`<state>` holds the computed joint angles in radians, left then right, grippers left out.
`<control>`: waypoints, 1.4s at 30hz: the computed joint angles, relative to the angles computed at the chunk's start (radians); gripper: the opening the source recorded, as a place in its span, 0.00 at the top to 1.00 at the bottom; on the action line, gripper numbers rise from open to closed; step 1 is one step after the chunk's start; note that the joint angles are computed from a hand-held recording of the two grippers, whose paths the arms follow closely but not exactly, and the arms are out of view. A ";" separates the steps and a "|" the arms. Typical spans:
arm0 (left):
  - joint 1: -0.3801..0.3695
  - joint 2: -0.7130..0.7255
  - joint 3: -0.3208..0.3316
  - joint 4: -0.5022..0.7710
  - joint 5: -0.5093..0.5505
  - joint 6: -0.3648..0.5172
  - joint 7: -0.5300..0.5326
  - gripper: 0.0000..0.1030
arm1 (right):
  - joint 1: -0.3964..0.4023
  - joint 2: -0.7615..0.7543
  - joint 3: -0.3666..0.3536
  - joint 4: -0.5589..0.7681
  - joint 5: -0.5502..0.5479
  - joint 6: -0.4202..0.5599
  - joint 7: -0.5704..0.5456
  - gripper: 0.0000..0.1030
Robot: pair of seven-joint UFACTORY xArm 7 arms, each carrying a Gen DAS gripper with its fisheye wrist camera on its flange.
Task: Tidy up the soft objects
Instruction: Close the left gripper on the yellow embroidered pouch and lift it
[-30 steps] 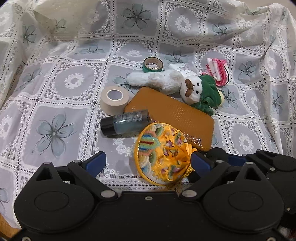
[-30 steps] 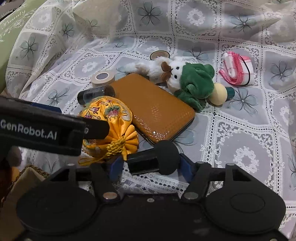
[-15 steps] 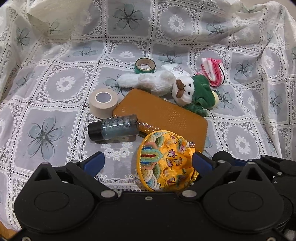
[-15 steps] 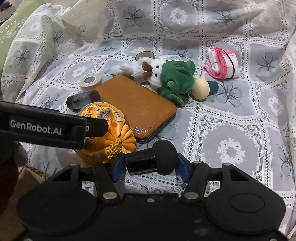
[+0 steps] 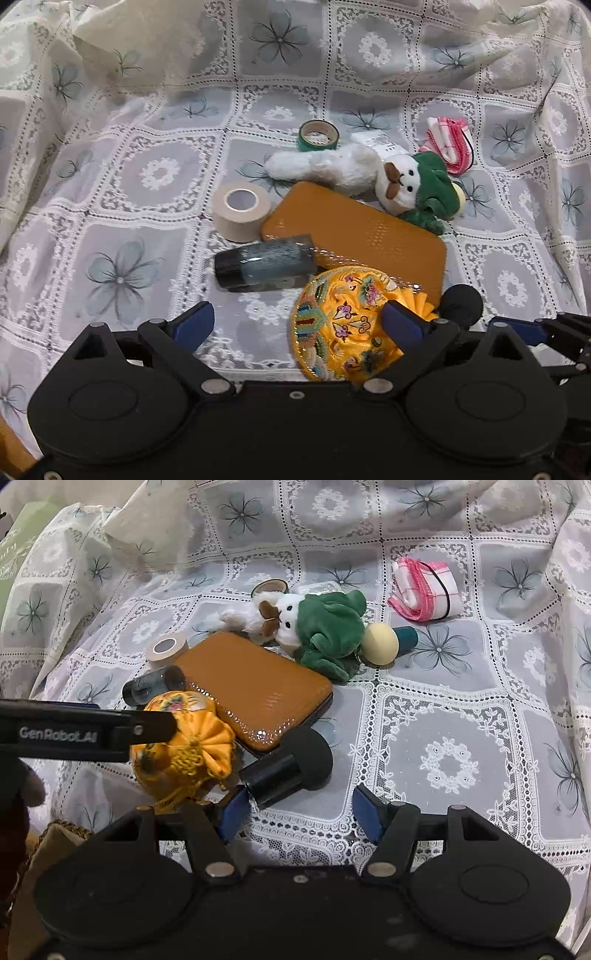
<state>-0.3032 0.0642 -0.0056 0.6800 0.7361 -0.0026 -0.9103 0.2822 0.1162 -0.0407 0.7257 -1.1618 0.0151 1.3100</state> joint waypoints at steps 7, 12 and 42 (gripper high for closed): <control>0.027 -0.017 0.011 0.036 0.291 0.117 -0.278 0.07 | -0.001 -0.002 0.001 0.008 -0.053 0.015 0.065 0.38; 0.084 -0.040 -0.030 0.020 0.297 0.165 -0.281 0.09 | -0.012 -0.005 0.014 0.010 -0.079 0.026 0.094 0.37; 0.150 -0.140 -0.141 -0.102 -0.199 0.079 0.082 0.09 | 0.020 0.054 -0.030 0.078 -0.208 0.000 0.162 0.46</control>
<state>-0.1531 -0.0753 -0.1462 0.5782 0.5375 0.0768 -0.8287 0.3020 0.1703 -0.0705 0.8041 -1.3701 0.0148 1.4722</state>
